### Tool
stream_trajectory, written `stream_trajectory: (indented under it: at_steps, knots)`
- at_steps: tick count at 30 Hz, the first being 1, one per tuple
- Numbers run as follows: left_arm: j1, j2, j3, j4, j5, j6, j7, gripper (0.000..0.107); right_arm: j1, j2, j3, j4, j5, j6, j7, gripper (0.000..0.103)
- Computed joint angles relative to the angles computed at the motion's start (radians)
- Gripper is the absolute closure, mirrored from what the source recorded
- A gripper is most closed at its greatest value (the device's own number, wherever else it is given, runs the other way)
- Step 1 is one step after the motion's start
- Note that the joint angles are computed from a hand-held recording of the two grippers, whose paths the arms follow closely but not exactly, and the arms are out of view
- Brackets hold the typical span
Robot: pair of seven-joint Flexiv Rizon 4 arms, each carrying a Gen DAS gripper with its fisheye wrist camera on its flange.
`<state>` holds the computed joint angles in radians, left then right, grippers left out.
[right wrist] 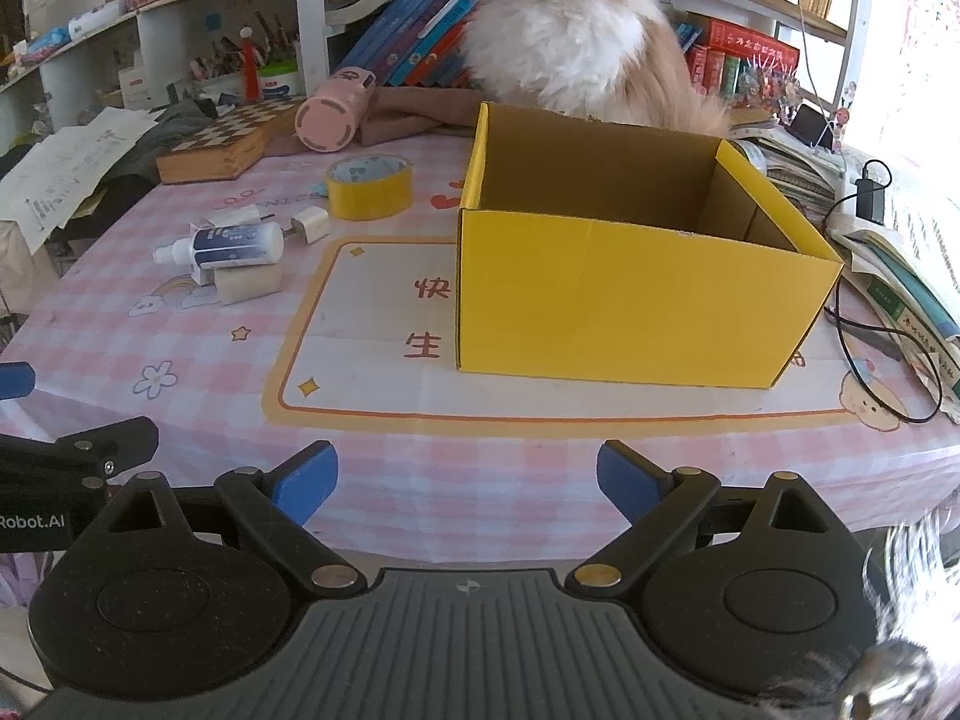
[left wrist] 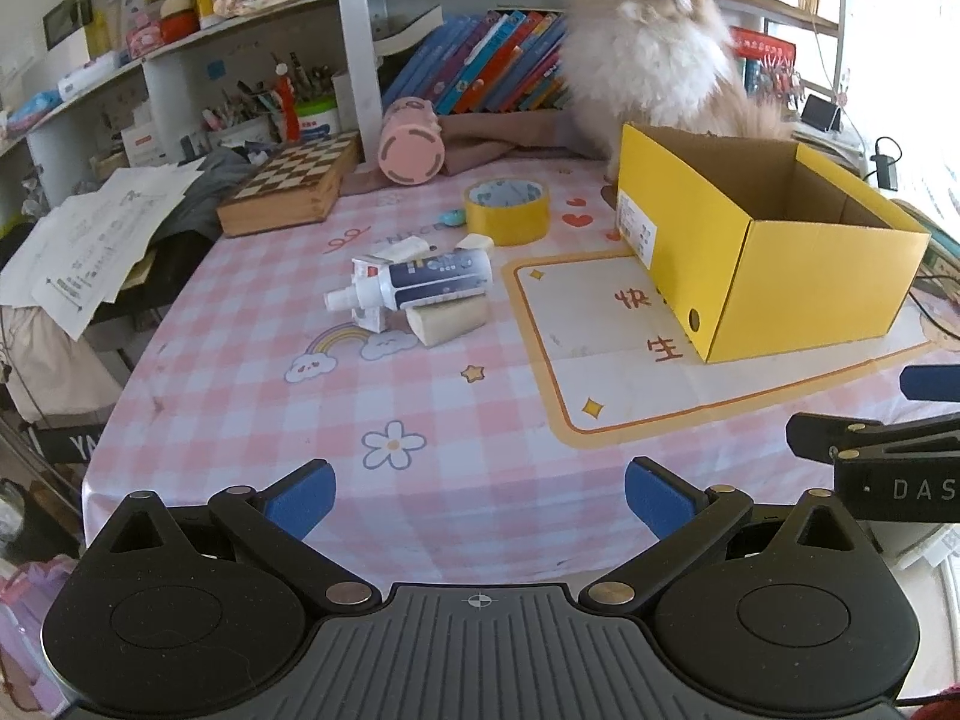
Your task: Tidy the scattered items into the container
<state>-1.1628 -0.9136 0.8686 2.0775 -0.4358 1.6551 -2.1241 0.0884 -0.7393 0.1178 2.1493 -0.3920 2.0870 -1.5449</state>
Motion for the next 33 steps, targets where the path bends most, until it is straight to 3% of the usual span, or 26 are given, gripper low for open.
stream_trajectory:
  at_steps: [7,10,15,19,33]
  knots:
    - [-0.002,0.000,0.007,-0.007,0.019,-0.014,-0.008,0.004,-0.013,0.000,0.008,0.002,-0.011,-0.001,0.002,0.009]
    - [0.030,0.023,-0.030,0.003,0.028,0.020,-0.002,0.004,-0.022,0.001,0.013,0.001,-0.023,-0.007,0.004,0.009]
    - [0.019,0.024,-0.017,-0.008,0.032,-0.023,0.009,0.004,-0.032,0.002,0.019,0.000,-0.035,-0.014,0.009,0.009]
    - [0.038,0.039,-0.038,0.000,0.049,0.008,0.005,0.004,-0.040,0.002,0.027,-0.002,-0.048,-0.023,0.013,0.009]
    - [0.020,0.035,-0.015,0.018,0.033,-0.016,-0.030,0.004,-0.056,-0.003,0.042,-0.006,-0.082,-0.026,0.017,0.009]
